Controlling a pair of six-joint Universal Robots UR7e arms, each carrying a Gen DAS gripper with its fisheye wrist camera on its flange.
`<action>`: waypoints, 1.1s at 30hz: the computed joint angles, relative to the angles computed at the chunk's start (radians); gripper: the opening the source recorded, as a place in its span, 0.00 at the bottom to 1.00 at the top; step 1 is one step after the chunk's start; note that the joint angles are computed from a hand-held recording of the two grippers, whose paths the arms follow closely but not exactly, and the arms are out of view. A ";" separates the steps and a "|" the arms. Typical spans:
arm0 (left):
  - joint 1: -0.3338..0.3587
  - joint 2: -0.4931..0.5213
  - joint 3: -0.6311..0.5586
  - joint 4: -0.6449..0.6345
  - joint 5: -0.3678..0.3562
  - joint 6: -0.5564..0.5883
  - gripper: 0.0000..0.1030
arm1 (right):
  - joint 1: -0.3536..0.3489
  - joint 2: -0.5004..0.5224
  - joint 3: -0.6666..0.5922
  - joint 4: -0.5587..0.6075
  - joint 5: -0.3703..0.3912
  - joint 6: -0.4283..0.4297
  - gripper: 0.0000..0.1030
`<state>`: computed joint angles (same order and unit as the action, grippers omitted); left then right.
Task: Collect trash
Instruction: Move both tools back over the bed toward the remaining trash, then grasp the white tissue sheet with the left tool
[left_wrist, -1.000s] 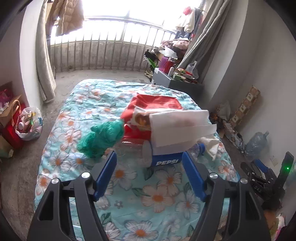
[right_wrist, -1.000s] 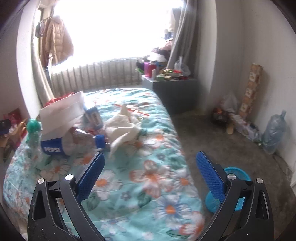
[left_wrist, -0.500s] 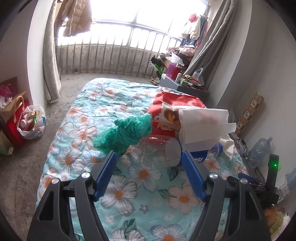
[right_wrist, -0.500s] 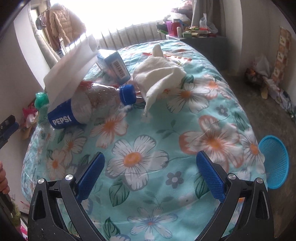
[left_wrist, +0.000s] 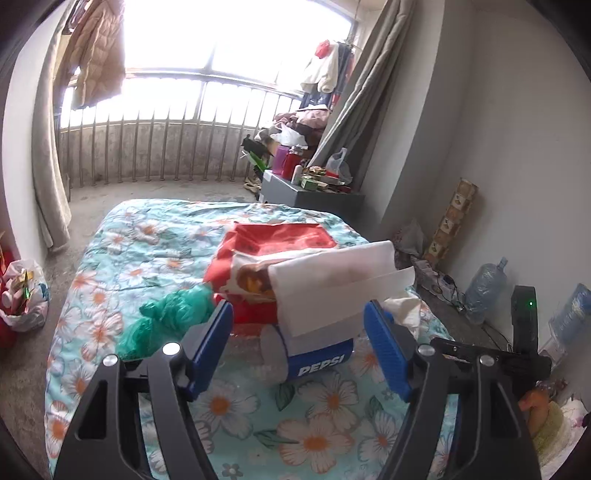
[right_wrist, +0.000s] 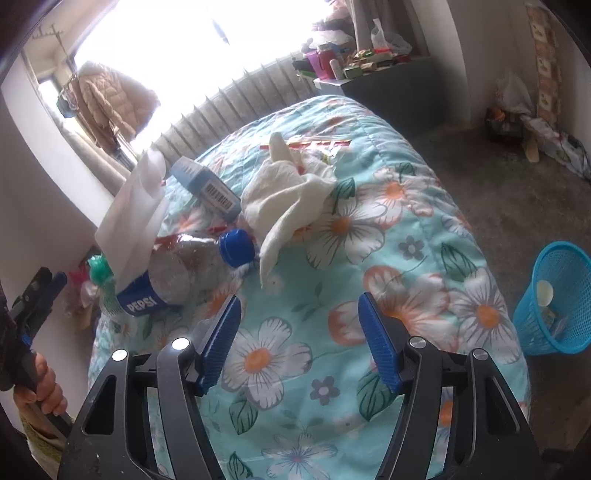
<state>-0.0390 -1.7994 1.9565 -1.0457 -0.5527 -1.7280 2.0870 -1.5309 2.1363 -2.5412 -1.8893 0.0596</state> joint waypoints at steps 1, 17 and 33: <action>0.013 0.012 0.000 -0.029 0.008 0.044 0.69 | -0.006 -0.002 -0.003 -0.001 0.010 0.005 0.57; 0.217 0.173 -0.082 -0.025 0.032 0.247 0.53 | -0.091 0.009 -0.031 -0.019 0.148 0.033 0.47; 0.163 0.154 -0.046 -0.005 0.018 0.235 0.01 | -0.094 0.012 -0.030 0.002 0.160 0.063 0.41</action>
<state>0.1237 -1.6456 1.9106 -1.0510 -0.5346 -1.4926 1.9929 -1.5186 2.1066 -2.5393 -1.7295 0.1226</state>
